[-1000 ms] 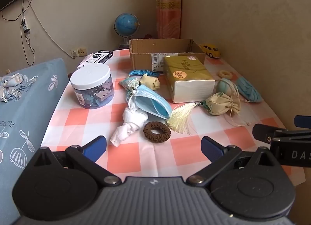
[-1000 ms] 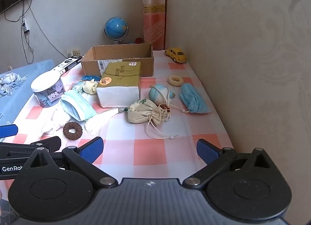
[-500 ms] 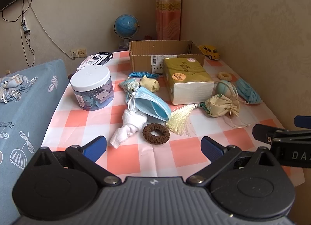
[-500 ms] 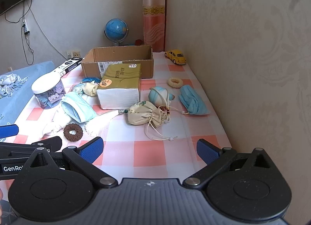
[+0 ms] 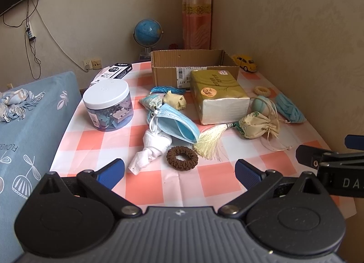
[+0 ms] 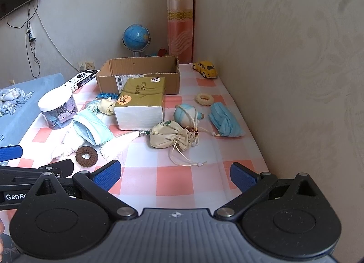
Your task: Organize soft objects
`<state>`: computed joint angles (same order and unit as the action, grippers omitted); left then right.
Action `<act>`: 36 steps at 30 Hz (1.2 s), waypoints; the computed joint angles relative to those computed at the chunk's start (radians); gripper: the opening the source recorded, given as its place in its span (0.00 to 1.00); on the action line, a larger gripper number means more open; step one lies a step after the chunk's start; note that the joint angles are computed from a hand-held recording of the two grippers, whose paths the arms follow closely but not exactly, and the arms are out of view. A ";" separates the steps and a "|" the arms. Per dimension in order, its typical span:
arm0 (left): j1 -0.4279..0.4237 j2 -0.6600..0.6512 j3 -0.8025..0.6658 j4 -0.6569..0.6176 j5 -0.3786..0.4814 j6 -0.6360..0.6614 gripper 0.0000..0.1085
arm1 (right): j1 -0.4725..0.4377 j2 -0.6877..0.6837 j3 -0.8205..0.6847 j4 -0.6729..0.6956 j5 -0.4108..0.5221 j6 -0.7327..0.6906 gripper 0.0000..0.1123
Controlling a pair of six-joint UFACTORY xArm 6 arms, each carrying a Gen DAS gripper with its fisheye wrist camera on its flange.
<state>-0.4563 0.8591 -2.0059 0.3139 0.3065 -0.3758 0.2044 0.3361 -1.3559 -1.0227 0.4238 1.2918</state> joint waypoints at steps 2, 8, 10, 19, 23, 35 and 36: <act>-0.001 -0.004 0.005 0.007 -0.002 -0.007 0.94 | 0.000 -0.001 0.001 -0.007 0.000 0.005 0.92; -0.001 -0.009 0.013 0.021 -0.008 -0.021 0.94 | 0.002 -0.002 0.002 -0.013 0.000 0.013 0.92; -0.001 -0.008 0.012 0.022 -0.007 -0.021 0.94 | 0.001 -0.004 0.006 -0.014 -0.002 0.016 0.92; 0.000 -0.013 0.018 0.022 -0.009 -0.021 0.94 | 0.000 -0.007 0.008 -0.018 -0.004 0.017 0.92; 0.000 -0.013 0.019 0.021 -0.010 -0.020 0.94 | 0.000 -0.007 0.008 -0.018 -0.003 0.018 0.92; 0.001 -0.018 0.028 0.011 -0.017 -0.012 0.94 | 0.001 -0.007 0.007 -0.023 -0.001 0.019 0.92; 0.001 -0.019 0.029 0.006 -0.017 -0.007 0.94 | 0.000 -0.007 0.007 -0.023 -0.001 0.017 0.92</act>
<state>-0.4552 0.8399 -1.9771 0.3201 0.2890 -0.3830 0.2047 0.3291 -1.3487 -1.0453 0.4227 1.3093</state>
